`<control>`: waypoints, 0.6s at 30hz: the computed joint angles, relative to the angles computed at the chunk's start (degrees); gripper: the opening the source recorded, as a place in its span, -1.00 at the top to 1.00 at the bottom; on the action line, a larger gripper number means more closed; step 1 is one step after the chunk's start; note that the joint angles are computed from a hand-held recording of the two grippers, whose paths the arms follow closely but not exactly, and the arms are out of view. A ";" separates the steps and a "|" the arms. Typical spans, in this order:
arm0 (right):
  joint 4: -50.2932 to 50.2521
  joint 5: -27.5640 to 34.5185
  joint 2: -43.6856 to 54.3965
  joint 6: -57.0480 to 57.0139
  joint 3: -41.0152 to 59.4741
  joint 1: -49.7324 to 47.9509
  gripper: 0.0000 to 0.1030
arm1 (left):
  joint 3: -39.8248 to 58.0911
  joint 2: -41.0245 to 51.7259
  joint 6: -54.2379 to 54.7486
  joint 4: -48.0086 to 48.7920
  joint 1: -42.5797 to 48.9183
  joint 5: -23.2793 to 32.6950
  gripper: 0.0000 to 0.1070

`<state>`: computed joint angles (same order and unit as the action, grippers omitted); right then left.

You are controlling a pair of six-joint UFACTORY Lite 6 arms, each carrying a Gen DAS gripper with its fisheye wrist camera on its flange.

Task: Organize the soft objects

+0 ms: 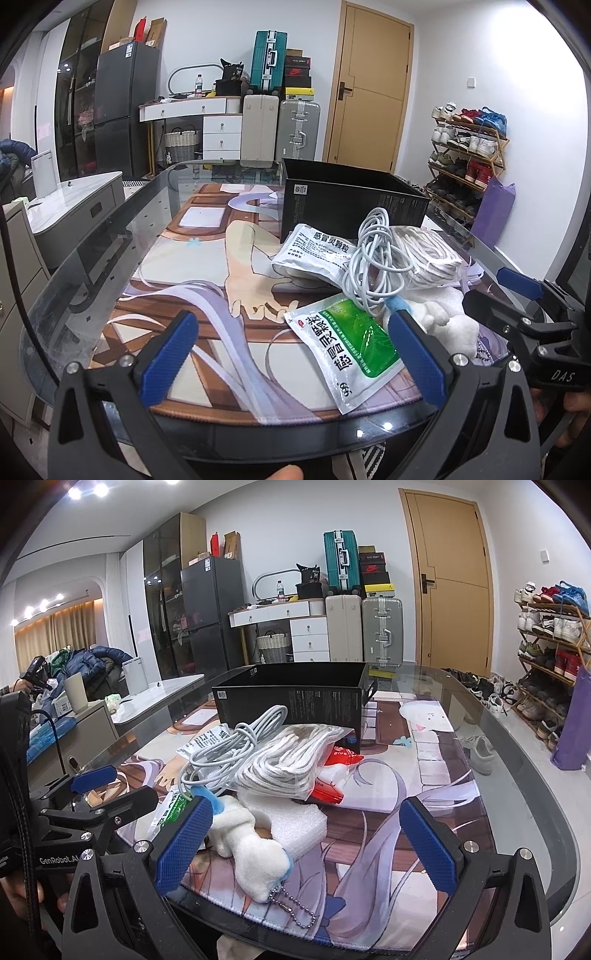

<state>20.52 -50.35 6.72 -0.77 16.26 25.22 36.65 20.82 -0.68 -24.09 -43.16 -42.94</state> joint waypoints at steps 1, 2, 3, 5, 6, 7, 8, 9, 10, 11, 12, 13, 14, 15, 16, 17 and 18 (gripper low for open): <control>0.29 0.06 -0.01 -0.20 -0.04 0.23 -0.99 | 0.00 -0.01 0.20 -0.22 -0.03 0.09 -0.93; 0.76 -0.05 0.29 -0.50 0.14 0.55 -0.99 | 0.14 0.11 0.30 -0.34 -0.05 0.13 -0.93; 1.44 -0.27 0.61 -1.01 0.26 0.92 -0.99 | 0.06 0.05 0.25 -0.25 -0.04 0.11 -0.93; 1.75 -0.20 1.43 -1.35 0.74 1.11 -0.99 | -0.12 -0.06 0.08 -0.03 0.11 0.04 -0.93; 1.39 -0.20 1.73 -0.99 0.87 1.01 -0.99 | -0.22 -0.12 -0.01 0.11 0.23 -0.02 -0.93; 1.19 -0.11 2.14 -0.77 1.11 0.91 -0.99 | -0.12 -0.07 -0.04 0.21 0.26 0.09 -0.93; 1.24 -0.12 2.51 -0.83 1.35 1.01 -0.99 | -0.15 -0.09 -0.01 0.21 0.33 0.12 -0.93; 1.54 -0.13 2.68 -1.06 1.45 1.24 -0.99 | -0.24 -0.14 0.05 0.10 0.32 0.02 -0.93; 2.00 -0.10 2.67 -1.31 1.46 1.63 -0.99 | 0.02 0.16 -0.05 0.17 0.36 -0.08 -0.93; 2.13 -0.16 2.87 -1.42 1.57 1.81 -0.99 | -0.01 0.18 -0.16 0.30 0.48 -0.14 -0.93; 2.12 -0.10 3.02 -1.47 1.72 1.85 -0.99 | -0.04 0.25 -0.49 0.67 0.70 -0.19 -0.93; 2.26 -0.10 2.99 -1.56 1.69 1.98 -0.99 | -0.10 0.29 -1.10 1.26 1.04 -0.22 -0.93; 2.46 -0.13 3.16 -1.69 1.79 2.09 -0.99 | -0.20 0.32 -1.58 1.73 1.30 -0.35 -0.93; 2.47 -0.06 2.99 -1.62 1.72 2.07 -0.99 | -0.27 0.33 -1.81 2.01 1.51 -0.49 -0.93; 2.58 -0.04 3.00 -1.66 1.75 2.16 -0.99 | -0.47 0.27 -2.05 2.41 1.88 -0.73 -0.93; 2.53 -0.13 3.07 -1.61 1.81 2.20 -0.99 | -0.54 0.36 -2.23 2.64 2.06 -1.01 -0.93; 2.60 -0.14 3.21 -1.65 1.93 2.28 -0.99 | -0.56 0.52 -2.38 2.77 2.24 -1.31 -0.93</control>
<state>23.12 -50.49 9.93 -2.43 18.19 27.50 36.09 21.34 -3.06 -21.32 -40.92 -44.25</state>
